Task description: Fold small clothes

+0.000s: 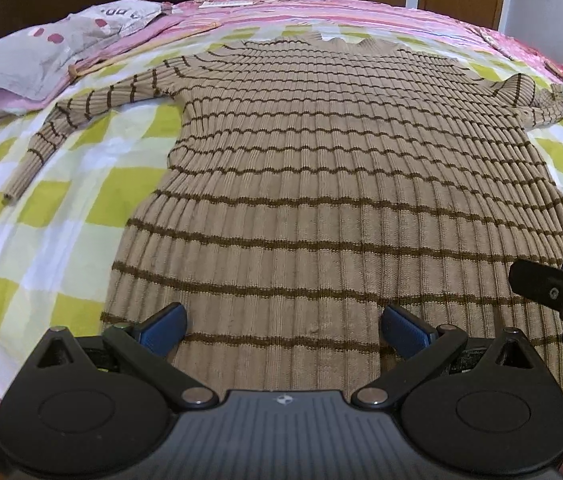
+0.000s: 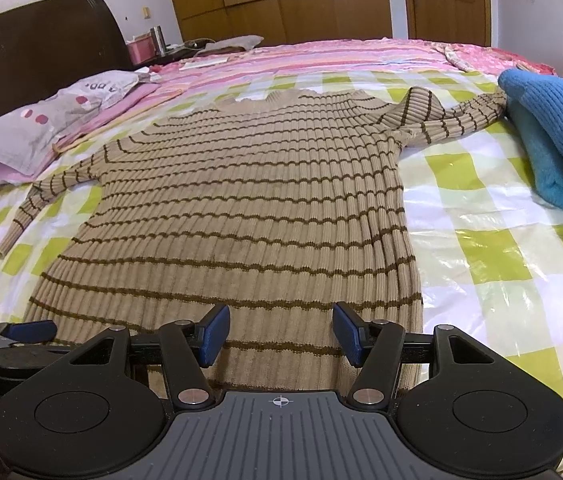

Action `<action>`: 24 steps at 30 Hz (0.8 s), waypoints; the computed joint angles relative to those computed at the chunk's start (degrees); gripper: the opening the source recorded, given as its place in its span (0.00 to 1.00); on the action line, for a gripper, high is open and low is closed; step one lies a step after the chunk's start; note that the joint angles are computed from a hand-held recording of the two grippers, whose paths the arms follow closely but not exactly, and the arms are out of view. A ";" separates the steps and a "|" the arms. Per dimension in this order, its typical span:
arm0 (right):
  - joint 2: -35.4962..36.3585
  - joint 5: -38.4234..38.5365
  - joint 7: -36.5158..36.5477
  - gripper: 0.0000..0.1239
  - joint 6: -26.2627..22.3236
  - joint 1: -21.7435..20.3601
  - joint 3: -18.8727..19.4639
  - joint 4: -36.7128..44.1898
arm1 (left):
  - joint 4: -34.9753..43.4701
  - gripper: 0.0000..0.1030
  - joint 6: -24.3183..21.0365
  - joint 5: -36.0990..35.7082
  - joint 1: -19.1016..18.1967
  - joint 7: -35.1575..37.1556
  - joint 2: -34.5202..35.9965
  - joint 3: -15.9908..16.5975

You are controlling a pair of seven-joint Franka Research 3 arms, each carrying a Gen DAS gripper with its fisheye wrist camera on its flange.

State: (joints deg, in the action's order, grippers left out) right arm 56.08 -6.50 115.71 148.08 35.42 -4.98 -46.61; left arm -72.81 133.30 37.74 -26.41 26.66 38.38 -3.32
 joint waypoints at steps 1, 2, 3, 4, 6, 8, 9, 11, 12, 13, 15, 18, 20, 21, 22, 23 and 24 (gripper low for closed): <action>0.15 0.00 -0.12 0.46 -0.17 0.00 0.02 0.23 | -0.18 1.00 0.21 0.03 0.05 0.09 -0.07 -0.03; 0.18 -0.01 -0.18 0.46 -0.20 0.02 0.03 0.24 | -0.57 1.00 0.56 0.26 0.00 -0.03 -0.26 0.05; 0.17 -0.01 -0.22 0.46 -0.19 0.03 0.04 0.21 | -0.95 1.00 0.92 0.57 -0.09 -0.35 -0.42 0.19; 0.16 0.01 -0.26 0.46 -0.13 0.03 0.06 0.18 | -1.24 1.00 1.18 0.86 -0.18 -0.66 -0.55 0.30; 0.10 0.05 -0.42 0.46 0.01 -0.01 0.11 0.09 | -1.86 1.00 1.53 1.24 -0.25 -1.18 -0.88 0.36; -0.39 -0.04 -0.57 0.46 0.53 0.03 0.04 -0.80 | -1.74 1.00 1.17 0.77 0.08 -0.55 -0.97 -0.06; -0.61 -0.14 -0.59 0.46 0.78 0.10 -0.06 -1.20 | -1.78 1.00 1.18 0.36 0.33 -0.23 -1.09 -0.29; -1.19 -0.07 -0.73 0.46 1.48 -0.01 0.03 -2.19 | -1.92 1.00 1.22 -0.20 0.64 0.15 -1.33 -0.53; -1.66 -0.02 -0.74 0.46 2.08 -0.06 0.05 -3.02 | -2.19 1.00 1.17 -0.21 0.57 -0.14 -1.65 -0.45; -2.26 -0.06 -0.55 0.46 2.79 -0.01 -0.11 -4.05 | -2.56 1.00 1.19 0.11 0.36 -0.75 -2.06 -0.22; -2.94 -0.14 -0.23 0.46 3.70 -0.01 -0.40 -5.18 | -3.23 1.00 1.23 1.48 -0.22 -2.35 -2.91 0.38; -3.75 -0.13 0.13 0.46 4.90 -0.19 -0.62 -6.45 | -2.95 1.00 0.82 4.23 -1.01 -3.79 -3.75 1.11; -3.67 -0.37 0.39 0.46 5.17 -0.18 -1.05 -6.14 | -2.54 1.00 1.12 5.83 -1.07 -3.95 -4.12 1.25; -3.58 -0.35 0.46 0.46 5.31 -0.35 -1.12 -5.82 | -1.94 1.00 1.09 6.39 -1.00 -3.48 -4.06 1.22; -3.33 -0.19 0.44 0.46 5.25 -0.61 -1.02 -5.19 | -1.08 1.00 1.04 6.85 -0.91 -2.82 -3.82 1.20; -3.01 -0.03 0.57 0.46 5.14 -0.87 -1.04 -4.38 | -0.27 1.00 1.18 7.23 -0.82 -2.14 -3.57 1.18; -2.56 0.08 0.68 0.46 4.99 -1.16 -1.11 -3.36 | 0.68 1.00 1.41 7.32 -0.59 -1.36 -3.19 1.13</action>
